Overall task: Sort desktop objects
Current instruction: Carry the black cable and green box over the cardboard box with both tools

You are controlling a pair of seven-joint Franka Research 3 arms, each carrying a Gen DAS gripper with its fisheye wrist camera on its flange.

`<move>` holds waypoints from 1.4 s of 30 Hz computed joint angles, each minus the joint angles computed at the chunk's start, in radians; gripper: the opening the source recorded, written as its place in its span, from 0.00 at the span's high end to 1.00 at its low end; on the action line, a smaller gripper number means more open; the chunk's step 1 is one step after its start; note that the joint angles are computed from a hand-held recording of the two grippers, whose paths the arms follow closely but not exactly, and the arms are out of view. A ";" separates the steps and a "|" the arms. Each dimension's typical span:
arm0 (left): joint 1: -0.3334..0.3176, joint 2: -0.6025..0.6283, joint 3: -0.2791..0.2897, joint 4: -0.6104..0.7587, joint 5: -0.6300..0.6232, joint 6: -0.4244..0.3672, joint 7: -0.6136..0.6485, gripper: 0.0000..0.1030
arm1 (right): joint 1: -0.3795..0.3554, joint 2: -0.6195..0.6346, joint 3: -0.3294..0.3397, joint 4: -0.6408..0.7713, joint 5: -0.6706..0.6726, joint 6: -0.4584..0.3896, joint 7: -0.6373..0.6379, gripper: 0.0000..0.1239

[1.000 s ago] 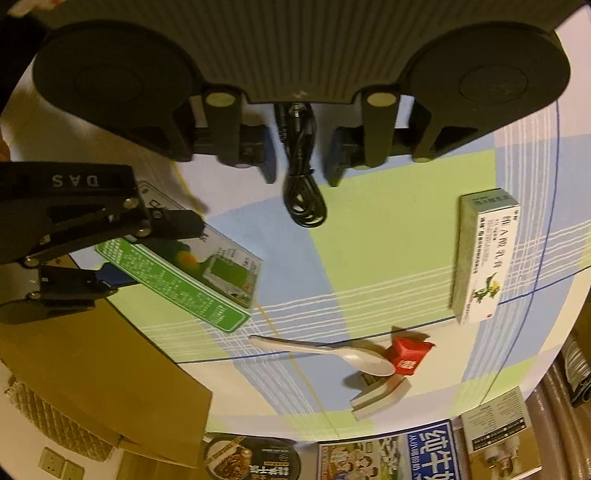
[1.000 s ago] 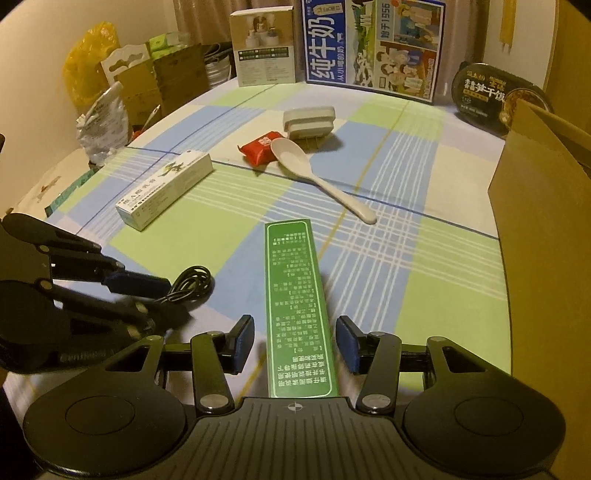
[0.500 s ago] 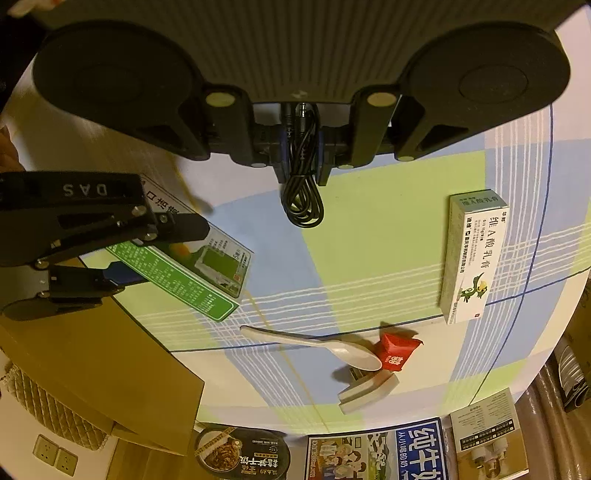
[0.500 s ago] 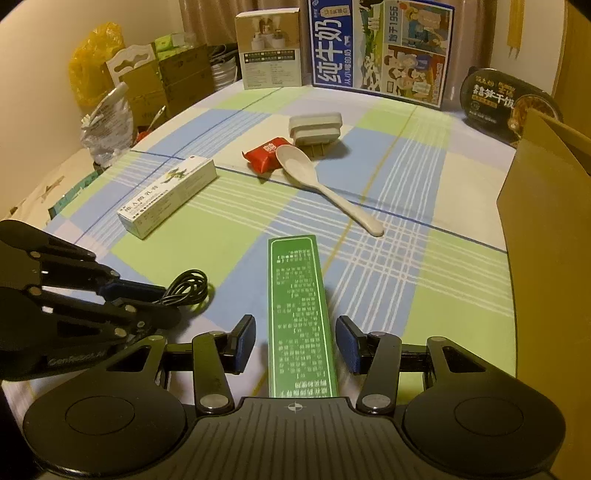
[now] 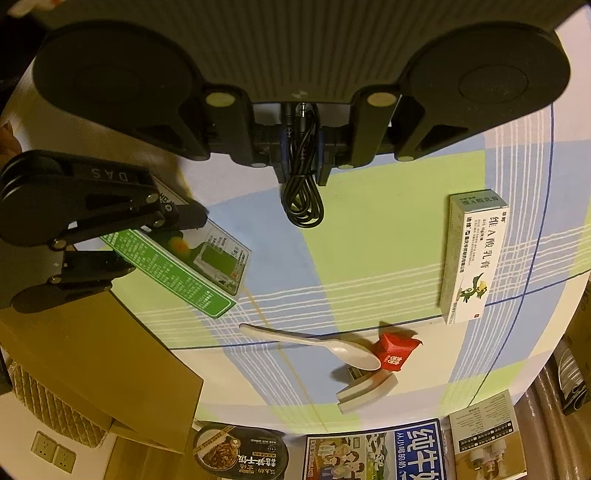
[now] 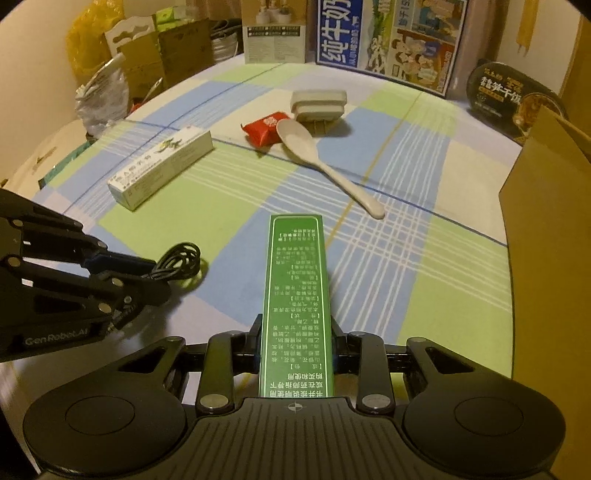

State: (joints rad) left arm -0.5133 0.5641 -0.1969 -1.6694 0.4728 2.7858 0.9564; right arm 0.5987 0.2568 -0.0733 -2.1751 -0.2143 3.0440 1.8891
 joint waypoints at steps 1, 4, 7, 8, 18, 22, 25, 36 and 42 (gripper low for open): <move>0.001 0.000 -0.001 -0.001 -0.002 0.002 0.000 0.90 | 0.005 -0.003 -0.007 -0.004 -0.003 0.007 0.010 0.78; -0.001 0.001 0.001 0.003 -0.002 0.002 -0.004 0.90 | 0.022 -0.009 -0.029 -0.012 -0.011 0.026 0.043 0.78; -0.005 0.004 0.003 0.012 0.000 -0.007 -0.004 0.90 | 0.041 -0.016 -0.053 -0.020 -0.030 0.036 0.075 0.78; -0.006 0.006 0.002 0.014 0.000 -0.008 -0.004 0.90 | 0.042 -0.020 -0.055 -0.026 -0.030 0.044 0.084 0.78; -0.007 0.011 -0.004 0.025 -0.005 -0.006 0.001 0.90 | 0.077 -0.064 -0.104 -0.074 -0.099 0.071 0.190 0.78; -0.009 0.004 -0.009 0.024 -0.011 -0.008 0.007 0.90 | 0.101 -0.091 -0.137 -0.095 -0.177 0.074 0.272 0.78; -0.017 -0.013 -0.002 0.009 -0.001 -0.004 -0.005 0.90 | 0.126 -0.122 -0.173 -0.117 -0.285 0.074 0.393 0.78; -0.055 -0.095 0.007 -0.062 0.052 0.019 -0.132 0.90 | 0.048 -0.283 -0.117 -0.185 -0.633 0.024 0.735 0.78; -0.076 -0.125 -0.005 -0.064 0.084 0.015 -0.178 0.90 | -0.052 -0.381 -0.027 -0.212 -0.774 -0.013 0.865 0.78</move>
